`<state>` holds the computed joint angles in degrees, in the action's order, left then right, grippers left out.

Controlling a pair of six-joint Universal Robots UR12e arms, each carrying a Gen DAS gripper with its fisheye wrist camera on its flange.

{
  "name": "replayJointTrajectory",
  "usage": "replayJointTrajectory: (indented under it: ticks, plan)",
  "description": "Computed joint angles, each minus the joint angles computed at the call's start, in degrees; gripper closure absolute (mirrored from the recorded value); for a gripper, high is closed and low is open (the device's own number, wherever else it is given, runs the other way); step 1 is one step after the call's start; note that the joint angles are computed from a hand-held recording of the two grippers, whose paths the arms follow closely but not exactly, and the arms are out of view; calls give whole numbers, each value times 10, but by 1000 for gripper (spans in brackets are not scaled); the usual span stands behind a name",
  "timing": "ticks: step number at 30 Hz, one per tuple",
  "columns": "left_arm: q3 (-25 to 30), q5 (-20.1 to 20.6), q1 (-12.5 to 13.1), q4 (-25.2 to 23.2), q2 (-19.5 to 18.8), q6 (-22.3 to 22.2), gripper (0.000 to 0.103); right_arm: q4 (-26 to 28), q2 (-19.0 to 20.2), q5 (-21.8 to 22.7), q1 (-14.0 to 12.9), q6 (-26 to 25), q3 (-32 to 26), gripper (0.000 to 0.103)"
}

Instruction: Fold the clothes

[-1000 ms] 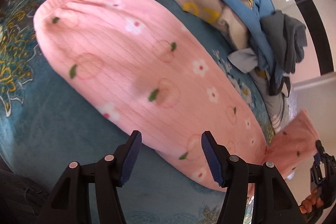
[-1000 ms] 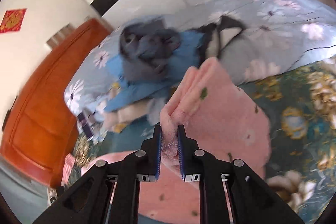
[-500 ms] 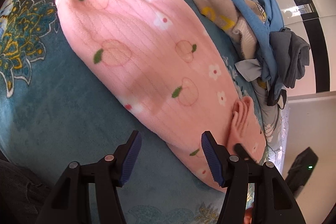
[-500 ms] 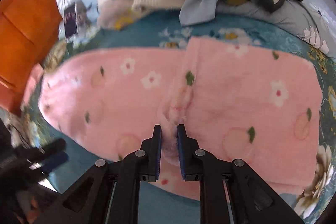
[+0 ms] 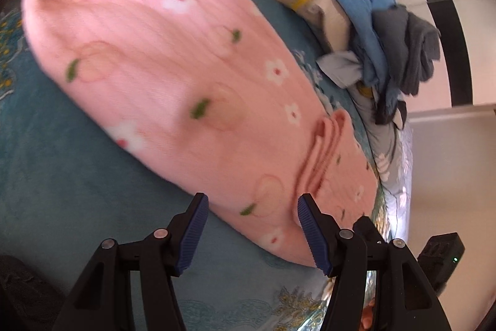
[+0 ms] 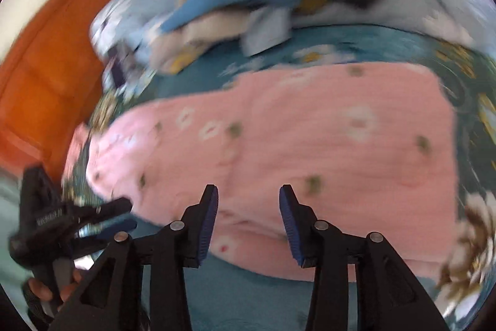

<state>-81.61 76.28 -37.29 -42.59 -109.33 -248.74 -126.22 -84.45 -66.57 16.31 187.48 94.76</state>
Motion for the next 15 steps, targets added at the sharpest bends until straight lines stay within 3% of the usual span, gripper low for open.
replayJointTrajectory:
  ticks: [3, 7, 11, 15]
  plan:
    - [40, -25, -5, -14, -30, 34, 38, -1, -10, -20, -30, 51, 16, 60]
    - [107, -43, -12, -65, -76, 87, 38, 10, -21, -12, -57, 76, 38, 60]
    - [155, -43, -18, -117, -106, 117, 38, 6, -27, 2, -67, 73, 53, 60]
    - [185, -35, -25, -130, -121, 150, 40, 9, -21, 8, -67, 72, 48, 60]
